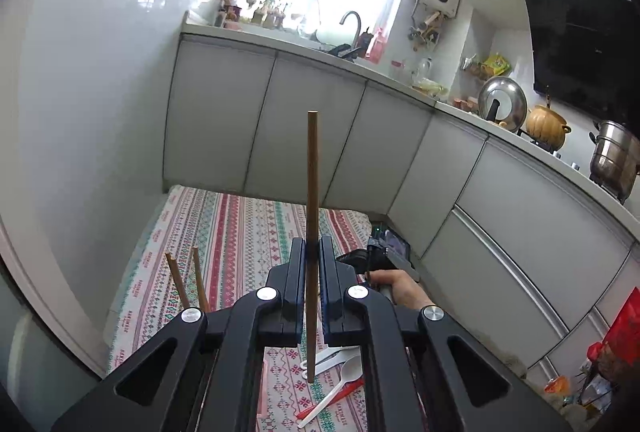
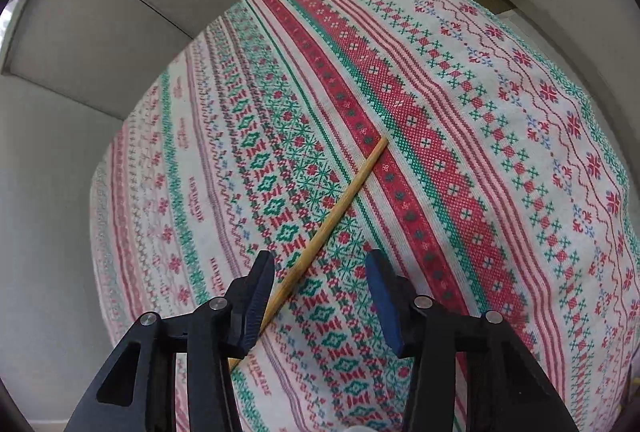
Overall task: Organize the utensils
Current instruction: 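Grasp the last wooden chopstick with the right gripper and lift it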
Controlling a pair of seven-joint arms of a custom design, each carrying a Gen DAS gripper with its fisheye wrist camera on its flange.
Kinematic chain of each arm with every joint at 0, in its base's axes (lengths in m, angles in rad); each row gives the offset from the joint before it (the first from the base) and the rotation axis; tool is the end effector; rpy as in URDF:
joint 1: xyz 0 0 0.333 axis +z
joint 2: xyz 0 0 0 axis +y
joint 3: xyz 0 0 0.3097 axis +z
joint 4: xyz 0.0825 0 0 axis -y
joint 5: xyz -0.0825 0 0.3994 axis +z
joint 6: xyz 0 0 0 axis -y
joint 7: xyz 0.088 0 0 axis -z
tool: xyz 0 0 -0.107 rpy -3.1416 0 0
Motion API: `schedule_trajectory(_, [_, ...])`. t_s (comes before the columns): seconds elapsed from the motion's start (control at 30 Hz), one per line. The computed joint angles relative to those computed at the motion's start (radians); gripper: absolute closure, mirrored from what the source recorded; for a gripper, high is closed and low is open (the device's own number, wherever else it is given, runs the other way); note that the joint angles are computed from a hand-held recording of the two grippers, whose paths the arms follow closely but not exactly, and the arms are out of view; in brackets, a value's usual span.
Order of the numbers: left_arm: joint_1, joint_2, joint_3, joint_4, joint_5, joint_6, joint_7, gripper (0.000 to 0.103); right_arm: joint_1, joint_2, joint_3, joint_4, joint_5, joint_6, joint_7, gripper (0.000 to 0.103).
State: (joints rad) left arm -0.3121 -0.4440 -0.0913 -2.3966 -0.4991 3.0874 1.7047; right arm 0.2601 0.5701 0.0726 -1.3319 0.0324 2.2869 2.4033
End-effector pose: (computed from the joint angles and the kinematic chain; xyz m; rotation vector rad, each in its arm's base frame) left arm 0.4484 -0.1555 0.6017 -1.5885 1.7067 -1.3656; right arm 0.7247 0.2379 0.4321 -1.3611 2.3899 -0.0200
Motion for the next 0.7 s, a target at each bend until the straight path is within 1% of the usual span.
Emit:
schedule_trajectory(0.03, [-0.007,0.000,0.009,-0.002,-0.003,0.006,0.007,0.097,0.022,0.033,-0.021,0.064,-0.039,-0.047,0.017,0.062])
schedule_trajectory(0.07, [-0.028,0.000,0.028,-0.003,-0.014,0.013,0.022,0.097,0.033,0.076,-0.027,0.143,-0.057,-0.110,0.017,0.065])
schedule_trajectory(0.1, [-0.038,0.001,0.038,-0.002,-0.021,0.020,0.030,0.097,0.048,0.116,-0.037,0.217,-0.086,-0.161,0.018,0.073])
schedule_trajectory(0.13, [-0.044,-0.001,0.044,-0.005,-0.027,0.028,0.036,0.097,0.060,0.154,-0.043,0.287,-0.103,-0.215,0.011,0.087])
schedule_trajectory(0.17, [-0.049,-0.003,0.049,-0.007,-0.032,0.034,0.042,0.097,0.082,0.185,-0.062,0.346,-0.142,-0.267,0.021,0.088])
schedule_trajectory(0.2, [-0.054,-0.007,0.055,-0.010,-0.036,0.037,0.047,0.097,0.091,0.197,-0.069,0.370,-0.154,-0.286,0.025,0.090])
schedule_trajectory(0.23, [-0.053,-0.010,0.057,-0.012,-0.039,0.039,0.048,0.097,0.093,0.189,-0.069,0.358,-0.159,-0.278,0.023,0.092])
schedule_trajectory(0.27, [-0.057,-0.013,0.062,-0.014,-0.043,0.040,0.051,0.097,0.088,0.163,-0.063,0.312,-0.152,-0.242,0.026,0.094])
schedule_trajectory(0.33, [-0.068,-0.020,0.072,-0.019,-0.050,0.041,0.060,0.097,0.064,0.075,-0.041,0.160,-0.116,-0.121,0.035,0.097])
schedule_trajectory(0.4, [-0.059,-0.028,0.065,-0.027,-0.048,0.051,0.060,0.097,0.051,-0.024,-0.030,0.009,-0.101,0.003,0.035,0.097])
schedule_trajectory(0.43, [-0.072,-0.033,0.075,-0.030,-0.053,0.056,0.065,0.097,0.050,-0.055,-0.030,-0.033,-0.108,0.037,0.033,0.097])
schedule_trajectory(0.5, [-0.104,-0.042,0.102,-0.035,-0.068,0.065,0.080,0.097,0.058,-0.142,-0.035,-0.144,-0.148,0.131,0.035,0.097])
schedule_trajectory(0.63, [-0.127,-0.067,0.117,-0.052,-0.072,0.085,0.093,0.097,0.058,-0.303,-0.037,-0.337,-0.197,0.279,0.057,0.097])
schedule_trajectory(0.67, [-0.133,-0.073,0.121,-0.055,-0.073,0.089,0.095,0.097,0.066,-0.332,-0.039,-0.372,-0.221,0.313,0.075,0.097])
schedule_trajectory(0.7, [-0.140,-0.083,0.127,-0.062,-0.073,0.094,0.097,0.097,0.058,-0.368,-0.025,-0.402,-0.284,0.324,0.129,0.097])
